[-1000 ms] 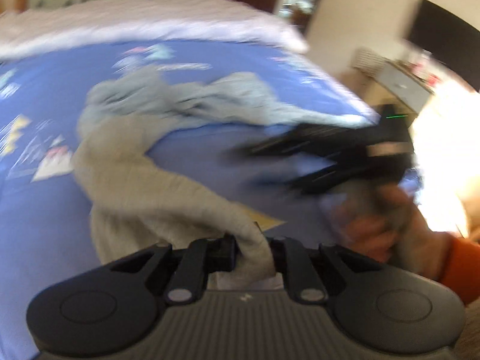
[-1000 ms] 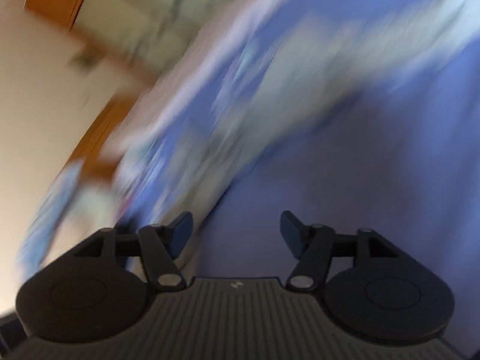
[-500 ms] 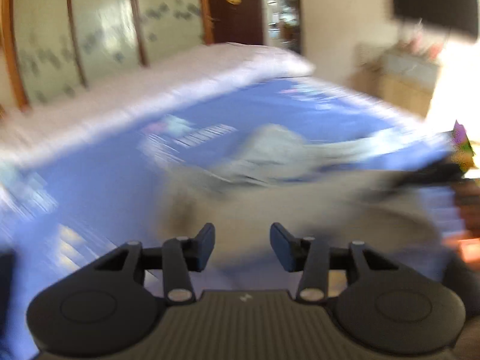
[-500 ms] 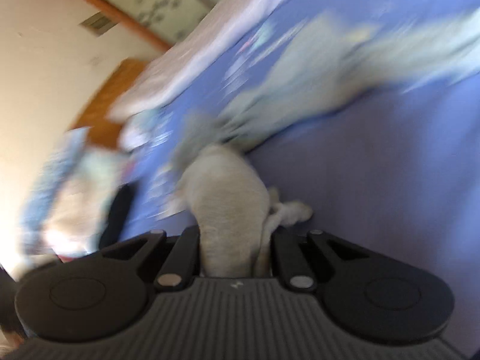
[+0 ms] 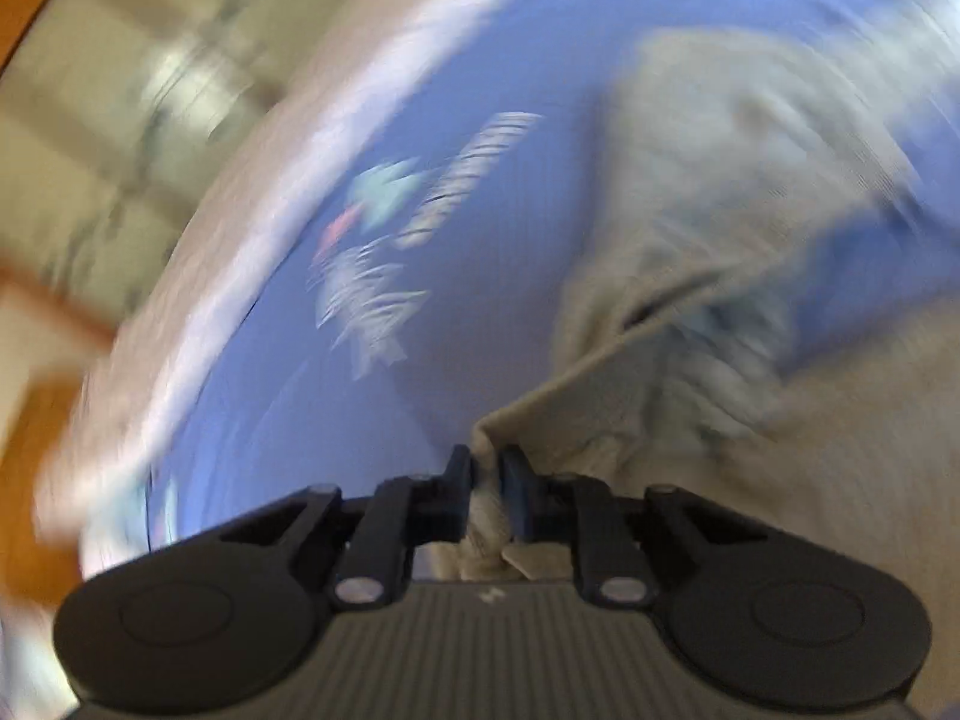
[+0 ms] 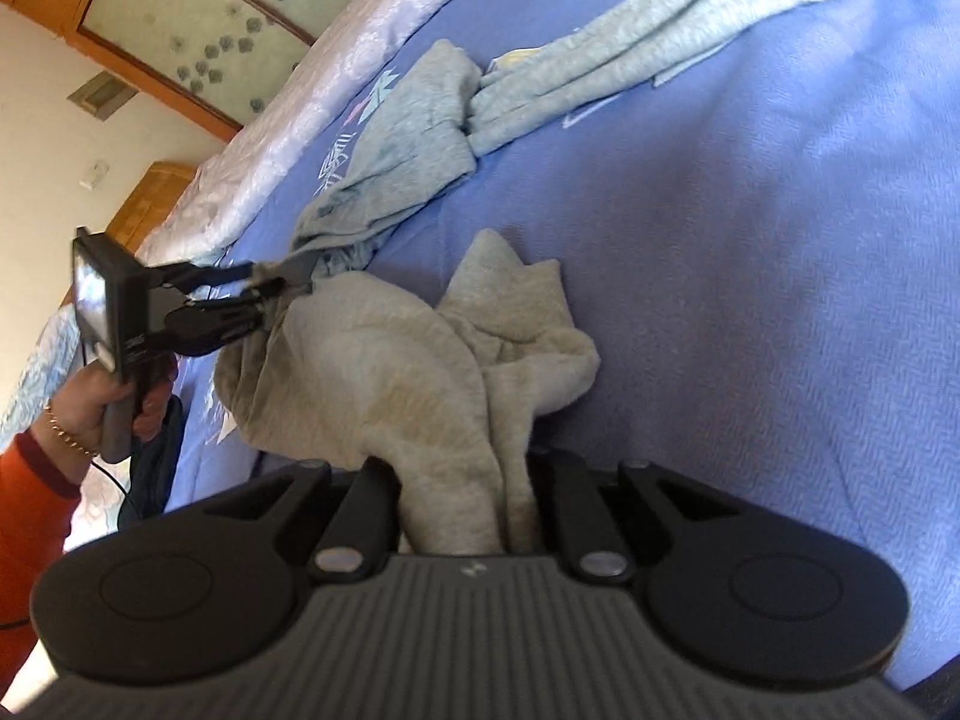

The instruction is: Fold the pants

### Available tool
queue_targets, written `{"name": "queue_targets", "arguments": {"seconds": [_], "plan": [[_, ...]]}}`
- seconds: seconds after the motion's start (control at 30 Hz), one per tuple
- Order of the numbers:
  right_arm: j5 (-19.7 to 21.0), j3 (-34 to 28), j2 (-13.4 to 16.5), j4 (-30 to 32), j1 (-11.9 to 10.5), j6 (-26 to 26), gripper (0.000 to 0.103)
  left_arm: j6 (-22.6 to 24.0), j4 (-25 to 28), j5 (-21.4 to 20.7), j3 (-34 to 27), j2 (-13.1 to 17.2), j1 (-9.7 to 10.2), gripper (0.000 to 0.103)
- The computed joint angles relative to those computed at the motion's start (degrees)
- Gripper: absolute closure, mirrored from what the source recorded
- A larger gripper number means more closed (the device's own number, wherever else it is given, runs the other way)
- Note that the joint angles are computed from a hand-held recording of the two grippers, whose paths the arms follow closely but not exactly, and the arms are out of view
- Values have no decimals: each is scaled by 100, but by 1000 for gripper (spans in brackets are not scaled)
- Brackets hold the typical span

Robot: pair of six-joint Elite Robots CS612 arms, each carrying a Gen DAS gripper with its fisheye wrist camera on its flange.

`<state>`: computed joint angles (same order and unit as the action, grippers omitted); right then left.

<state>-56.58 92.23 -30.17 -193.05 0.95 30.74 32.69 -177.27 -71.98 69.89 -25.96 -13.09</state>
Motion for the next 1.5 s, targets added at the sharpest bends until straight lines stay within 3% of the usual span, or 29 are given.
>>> {"name": "queue_targets", "arguments": {"seconds": [0.13, 0.2, 0.27, 0.33, 0.43, 0.5, 0.57, 0.6, 0.67, 0.73, 0.8, 0.87, 0.97, 1.03, 1.07, 1.13, 1.17, 1.2, 1.27, 1.33, 1.4, 1.5], "plan": [[-97, 230, -158, -192, -48, -142, 89, -2400, -45, -671, 436, -553, 511, 93], [-149, 199, -167, -295, -7, -208, 90, -3600, -234, -1319, 970, -930, 886, 93], [-155, 164, -179, -421, 41, -279, 90, -4729, -487, -1572, 1583, -1247, 1199, 93], [-61, 125, -180, -498, 78, -377, 89, -5489, -645, -1704, 2208, -1493, 1458, 94], [-31, 89, -205, -302, 134, -656, 88, -6063, -445, -2092, 2868, -1701, 1700, 94], [-233, 92, -257, -47, 190, -905, 88, -5944, -237, -2094, 3195, -1792, 1675, 87], [-511, 96, -310, 286, 232, -1080, 83, -5661, 28, -1344, 3416, -1880, 1497, 84], [-613, 107, -331, 466, 231, -1137, 75, -5549, -58, -1122, 3515, -1916, 1443, 81], [-792, 164, -380, 615, 215, -1130, 57, -5453, -469, -1149, 3659, -2003, 1449, 79], [-807, 257, -434, 571, 157, -1094, 52, -5192, -1021, -980, 3688, -2032, 1379, 77], [-686, 355, -462, 402, 73, -981, 47, -4456, -1700, -776, 3745, -2030, 1198, 62], [-715, 441, -495, 234, 8, -834, 44, -3520, -2093, -940, 3580, -1911, 1031, 51], [-1034, 529, -542, 60, -21, -635, 43, -2252, -2289, -957, 3270, -1591, 745, 50], [-1064, 579, -537, -150, -67, -390, 43, -1768, -2112, -858, 2953, -1328, 601, 51], [-1017, 602, -522, -305, -114, -207, 43, -1720, -1890, -769, 2773, -1210, 556, 54], [-1008, 640, -487, -649, -191, 153, 43, -1824, -1445, -497, 2459, -1011, 521, 73], [-1031, 626, -452, -829, -238, 388, 43, -1927, -1169, -342, 2323, -933, 521, 91], [-1030, 581, -401, -976, -276, 632, 43, -2053, -873, -268, 2176, -868, 546, 100], [-950, 425, -267, -1213, -362, 1110, 43, -2393, -587, -263, 1983, -801, 618, 100], [-1171, 222, -172, -1155, -386, 1308, 43, -2748, -637, -81, 1852, -803, 698, 100], [-1656, -9, -94, -944, -356, 1297, 43, -3146, -857, 311, 1716, -822, 786, 101], [-2404, -346, 62, -889, -331, 1337, 43, -3838, -695, 578, 1353, -866, 975, 101]]}}
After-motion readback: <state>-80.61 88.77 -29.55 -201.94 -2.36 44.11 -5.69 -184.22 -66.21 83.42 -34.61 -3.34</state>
